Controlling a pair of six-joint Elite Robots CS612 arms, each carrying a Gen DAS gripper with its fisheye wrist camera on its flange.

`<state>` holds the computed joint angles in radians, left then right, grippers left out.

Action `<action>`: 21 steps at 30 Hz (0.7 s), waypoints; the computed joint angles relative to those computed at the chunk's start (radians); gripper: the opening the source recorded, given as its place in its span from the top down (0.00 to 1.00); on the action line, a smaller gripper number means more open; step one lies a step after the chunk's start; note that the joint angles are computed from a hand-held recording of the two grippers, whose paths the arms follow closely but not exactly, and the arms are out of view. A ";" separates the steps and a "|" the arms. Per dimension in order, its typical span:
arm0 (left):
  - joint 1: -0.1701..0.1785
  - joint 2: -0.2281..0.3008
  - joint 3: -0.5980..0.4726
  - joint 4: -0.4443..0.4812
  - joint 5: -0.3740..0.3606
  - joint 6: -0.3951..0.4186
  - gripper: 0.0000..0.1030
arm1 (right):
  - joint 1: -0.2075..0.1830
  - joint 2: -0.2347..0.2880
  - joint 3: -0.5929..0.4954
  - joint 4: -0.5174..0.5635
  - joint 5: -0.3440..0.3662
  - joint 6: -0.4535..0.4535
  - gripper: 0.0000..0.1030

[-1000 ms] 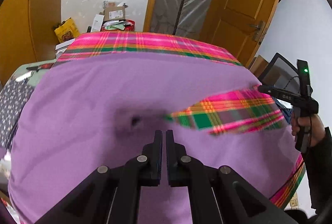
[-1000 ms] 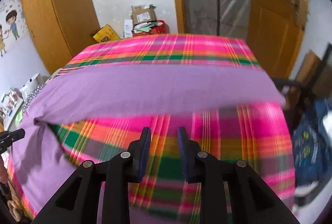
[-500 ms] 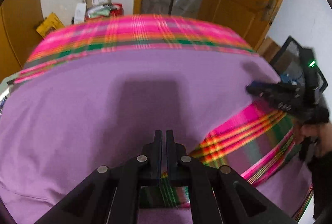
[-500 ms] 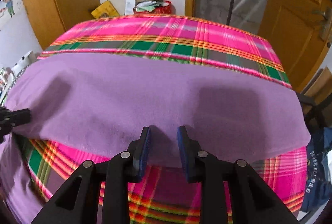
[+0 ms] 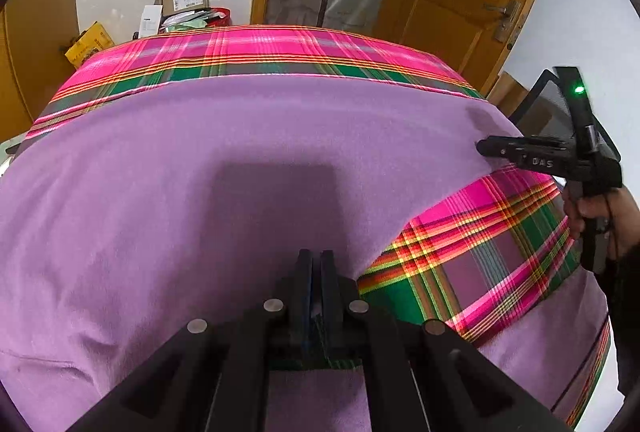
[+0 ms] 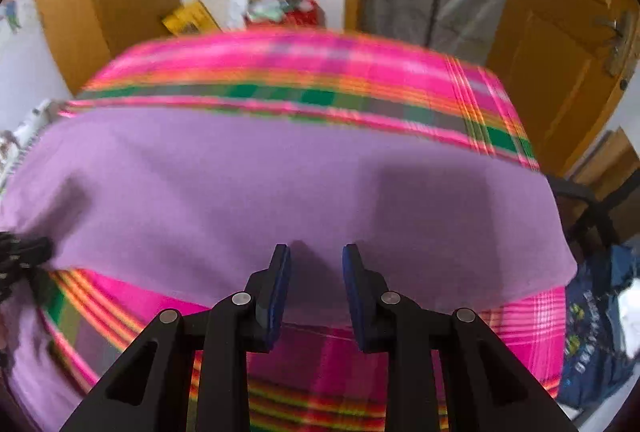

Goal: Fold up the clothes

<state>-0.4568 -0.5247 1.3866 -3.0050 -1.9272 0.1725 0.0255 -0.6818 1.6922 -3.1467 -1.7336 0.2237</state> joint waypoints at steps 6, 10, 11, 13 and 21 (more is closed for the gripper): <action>0.001 -0.023 0.026 0.003 0.029 -0.016 0.97 | 0.007 -0.022 0.023 -0.033 0.038 0.028 0.72; 0.002 -0.044 0.065 -0.066 0.064 -0.044 0.97 | 0.043 -0.021 0.016 -0.095 0.092 -0.014 0.70; 0.003 -0.050 0.074 -0.084 0.071 -0.051 0.97 | 0.053 -0.018 0.011 -0.100 0.099 -0.026 0.69; 0.005 -0.060 0.095 -0.119 0.092 -0.069 0.97 | 0.074 -0.005 -0.013 -0.091 0.104 -0.055 0.68; 0.024 -0.086 0.158 -0.224 0.199 -0.134 0.97 | 0.112 0.042 -0.085 -0.069 0.126 -0.083 0.68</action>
<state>-0.4324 -0.6109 1.5441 -3.2291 -1.7280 0.0386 0.1373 -0.6398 1.6072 -3.2157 -1.6071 0.1404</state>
